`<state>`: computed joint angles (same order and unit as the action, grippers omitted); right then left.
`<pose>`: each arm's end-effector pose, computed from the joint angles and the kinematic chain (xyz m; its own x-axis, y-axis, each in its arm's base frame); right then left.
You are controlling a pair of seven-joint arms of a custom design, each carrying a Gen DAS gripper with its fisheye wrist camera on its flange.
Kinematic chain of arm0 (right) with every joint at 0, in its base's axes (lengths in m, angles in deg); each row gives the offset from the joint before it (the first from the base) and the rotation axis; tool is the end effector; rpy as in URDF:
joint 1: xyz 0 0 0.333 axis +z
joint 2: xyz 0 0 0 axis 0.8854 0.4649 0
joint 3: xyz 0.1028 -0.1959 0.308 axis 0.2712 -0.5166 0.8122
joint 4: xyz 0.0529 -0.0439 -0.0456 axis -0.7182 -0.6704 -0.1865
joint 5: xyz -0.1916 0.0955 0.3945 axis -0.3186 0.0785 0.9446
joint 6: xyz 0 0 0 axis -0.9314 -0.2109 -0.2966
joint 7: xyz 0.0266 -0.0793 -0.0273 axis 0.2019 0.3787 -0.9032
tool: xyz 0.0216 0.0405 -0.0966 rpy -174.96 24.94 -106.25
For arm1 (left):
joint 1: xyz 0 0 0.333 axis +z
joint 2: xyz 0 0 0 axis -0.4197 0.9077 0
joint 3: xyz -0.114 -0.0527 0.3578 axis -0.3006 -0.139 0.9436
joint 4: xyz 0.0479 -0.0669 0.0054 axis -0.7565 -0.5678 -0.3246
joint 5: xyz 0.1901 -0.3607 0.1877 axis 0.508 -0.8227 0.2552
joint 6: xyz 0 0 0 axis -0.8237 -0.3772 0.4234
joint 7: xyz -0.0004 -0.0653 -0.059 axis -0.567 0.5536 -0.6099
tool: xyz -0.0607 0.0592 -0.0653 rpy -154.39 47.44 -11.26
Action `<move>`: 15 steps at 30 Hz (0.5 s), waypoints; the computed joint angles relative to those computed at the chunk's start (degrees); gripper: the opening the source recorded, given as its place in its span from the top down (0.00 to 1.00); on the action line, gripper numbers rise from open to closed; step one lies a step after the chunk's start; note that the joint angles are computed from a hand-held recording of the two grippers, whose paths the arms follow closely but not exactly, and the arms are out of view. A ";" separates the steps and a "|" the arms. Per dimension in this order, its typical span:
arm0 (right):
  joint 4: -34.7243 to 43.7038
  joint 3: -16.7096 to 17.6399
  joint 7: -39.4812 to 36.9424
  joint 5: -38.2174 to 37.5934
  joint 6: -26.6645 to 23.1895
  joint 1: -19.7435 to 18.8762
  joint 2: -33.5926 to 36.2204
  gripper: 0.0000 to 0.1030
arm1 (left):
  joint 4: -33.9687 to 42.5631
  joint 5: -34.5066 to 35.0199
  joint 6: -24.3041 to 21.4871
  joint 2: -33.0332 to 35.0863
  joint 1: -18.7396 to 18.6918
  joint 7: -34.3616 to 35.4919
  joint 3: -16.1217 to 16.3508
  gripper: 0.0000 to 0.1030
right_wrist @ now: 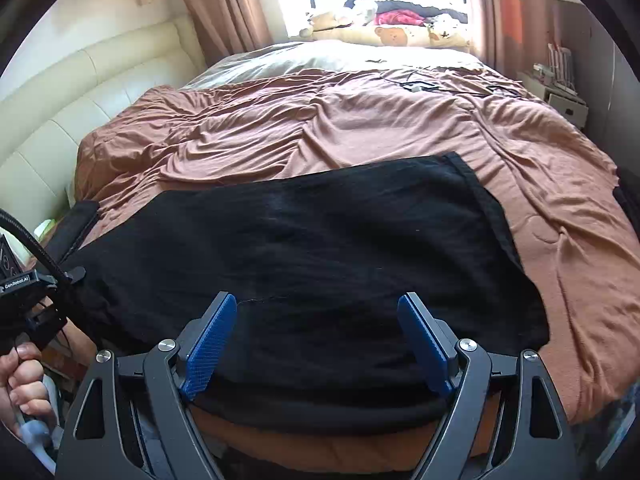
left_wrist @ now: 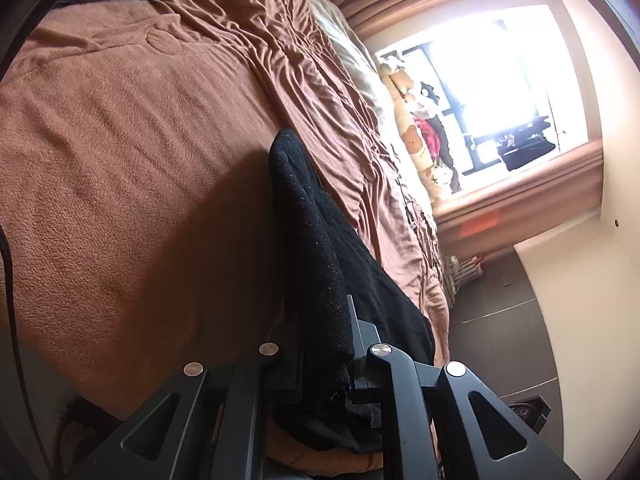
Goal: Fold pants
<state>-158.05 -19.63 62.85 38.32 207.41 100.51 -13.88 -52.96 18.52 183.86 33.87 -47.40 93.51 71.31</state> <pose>0.6020 0.4434 0.4351 0.4642 -0.8669 -0.1820 -0.6375 -0.1844 -0.7480 0.5637 -0.2510 0.3843 0.3309 -0.4607 0.8236 -0.4153 -0.8548 -0.3113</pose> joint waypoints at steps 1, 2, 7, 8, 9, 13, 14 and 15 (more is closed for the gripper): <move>1.37 1.47 0.27 -0.96 -0.88 -1.36 0.98 0.20 | 0.30 -1.67 -0.04 0.13 -0.92 1.30 0.52 0.86; 2.67 0.96 -0.80 -0.13 -1.74 -0.73 1.86 0.20 | 0.51 -2.72 0.38 0.42 -1.46 2.08 0.75 0.86; 8.97 4.29 -3.49 0.01 -6.42 -3.17 6.03 0.38 | 0.99 -6.78 1.86 1.28 -2.75 4.24 0.95 0.86; 10.18 4.92 -3.88 0.32 -7.34 -3.66 6.86 0.39 | 1.29 -7.76 1.76 1.34 -3.14 5.42 1.14 0.86; 11.21 5.93 -4.65 0.79 -7.74 -4.44 7.67 0.41 | 1.61 -8.90 1.53 1.38 -3.61 6.83 1.36 0.86; 16.36 6.39 -5.36 1.30 -11.15 -4.45 11.23 0.58 | 1.51 -9.13 2.55 1.64 -2.99 6.79 0.48 0.86; 17.63 6.81 -5.74 1.56 -12.23 -4.76 12.15 0.61 | 1.24 -8.31 3.07 1.75 -2.41 5.68 0.05 0.86; 18.95 7.48 -6.23 2.01 -13.47 -5.21 13.05 0.67 | 0.91 -7.20 3.59 1.90 -1.72 4.21 -0.41 0.86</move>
<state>-139.09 -12.15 56.61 40.34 193.94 95.30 -0.83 -52.05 11.32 187.45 35.76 -49.12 97.72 70.90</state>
